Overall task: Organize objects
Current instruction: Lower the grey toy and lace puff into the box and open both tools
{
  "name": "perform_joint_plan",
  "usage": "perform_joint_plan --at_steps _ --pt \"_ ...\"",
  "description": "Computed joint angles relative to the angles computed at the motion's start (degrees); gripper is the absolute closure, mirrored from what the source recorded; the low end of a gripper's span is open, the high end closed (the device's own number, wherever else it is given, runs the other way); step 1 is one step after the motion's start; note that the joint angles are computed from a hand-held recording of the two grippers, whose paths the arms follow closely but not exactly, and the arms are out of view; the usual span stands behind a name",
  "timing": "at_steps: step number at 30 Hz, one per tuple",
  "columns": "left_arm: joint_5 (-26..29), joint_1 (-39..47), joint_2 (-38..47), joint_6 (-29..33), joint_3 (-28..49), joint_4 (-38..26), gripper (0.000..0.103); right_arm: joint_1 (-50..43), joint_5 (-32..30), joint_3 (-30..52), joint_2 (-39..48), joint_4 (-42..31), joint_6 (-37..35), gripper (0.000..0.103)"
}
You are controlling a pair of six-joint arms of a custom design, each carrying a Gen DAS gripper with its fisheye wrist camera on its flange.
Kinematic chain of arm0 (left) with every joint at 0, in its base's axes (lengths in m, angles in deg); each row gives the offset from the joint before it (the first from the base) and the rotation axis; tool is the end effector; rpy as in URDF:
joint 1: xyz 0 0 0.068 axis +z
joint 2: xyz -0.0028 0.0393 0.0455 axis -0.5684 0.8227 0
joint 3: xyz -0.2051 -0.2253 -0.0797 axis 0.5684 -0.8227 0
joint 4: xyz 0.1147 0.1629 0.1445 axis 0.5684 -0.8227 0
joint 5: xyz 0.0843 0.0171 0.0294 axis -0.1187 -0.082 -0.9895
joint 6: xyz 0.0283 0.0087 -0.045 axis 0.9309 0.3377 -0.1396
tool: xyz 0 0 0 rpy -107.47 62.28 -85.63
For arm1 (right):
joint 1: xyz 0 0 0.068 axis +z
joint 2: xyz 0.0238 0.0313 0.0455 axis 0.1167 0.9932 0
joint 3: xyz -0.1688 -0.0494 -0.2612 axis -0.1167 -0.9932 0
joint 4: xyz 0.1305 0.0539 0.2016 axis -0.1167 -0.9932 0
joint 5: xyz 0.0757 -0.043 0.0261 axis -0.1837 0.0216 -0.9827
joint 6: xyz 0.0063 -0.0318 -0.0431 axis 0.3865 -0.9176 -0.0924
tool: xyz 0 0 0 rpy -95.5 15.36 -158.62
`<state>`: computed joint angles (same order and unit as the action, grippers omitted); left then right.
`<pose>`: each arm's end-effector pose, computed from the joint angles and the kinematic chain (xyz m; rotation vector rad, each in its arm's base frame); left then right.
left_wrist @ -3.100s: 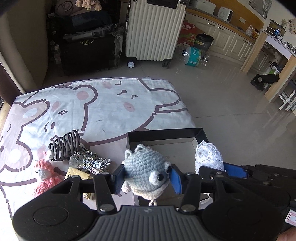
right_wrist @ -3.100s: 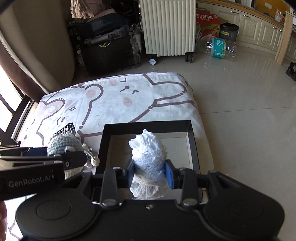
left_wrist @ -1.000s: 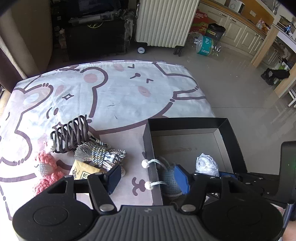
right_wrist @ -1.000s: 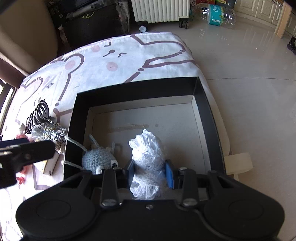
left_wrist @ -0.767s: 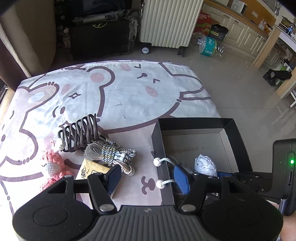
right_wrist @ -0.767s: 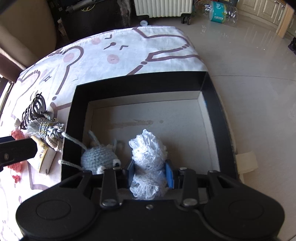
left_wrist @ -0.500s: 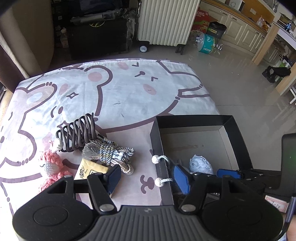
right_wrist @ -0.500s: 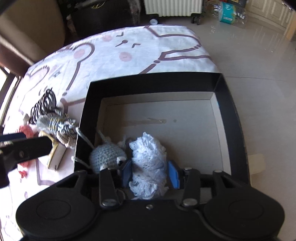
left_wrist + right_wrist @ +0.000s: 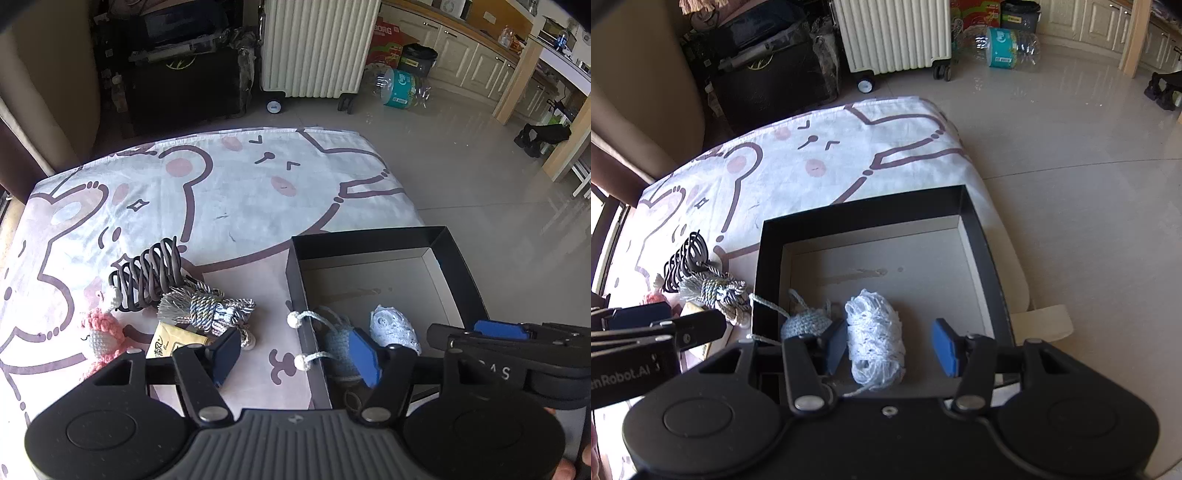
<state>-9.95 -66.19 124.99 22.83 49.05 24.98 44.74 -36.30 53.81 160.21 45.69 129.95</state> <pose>0.3109 -0.1941 0.1621 0.7064 2.5367 -0.3085 0.2266 0.1591 0.1379 0.6904 2.5284 -0.0082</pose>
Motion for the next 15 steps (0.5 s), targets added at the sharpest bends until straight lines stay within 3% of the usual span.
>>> perform_joint_plan --at_steps 3,15 --pt "-0.6 -0.3 -1.3 0.3 -1.0 0.1 0.033 1.7 2.1 0.7 -2.0 -3.6 1.6 0.044" --pt "-2.7 -0.4 -7.3 1.6 -4.9 0.7 0.026 9.1 11.1 4.3 -8.1 -19.6 11.0 0.039"
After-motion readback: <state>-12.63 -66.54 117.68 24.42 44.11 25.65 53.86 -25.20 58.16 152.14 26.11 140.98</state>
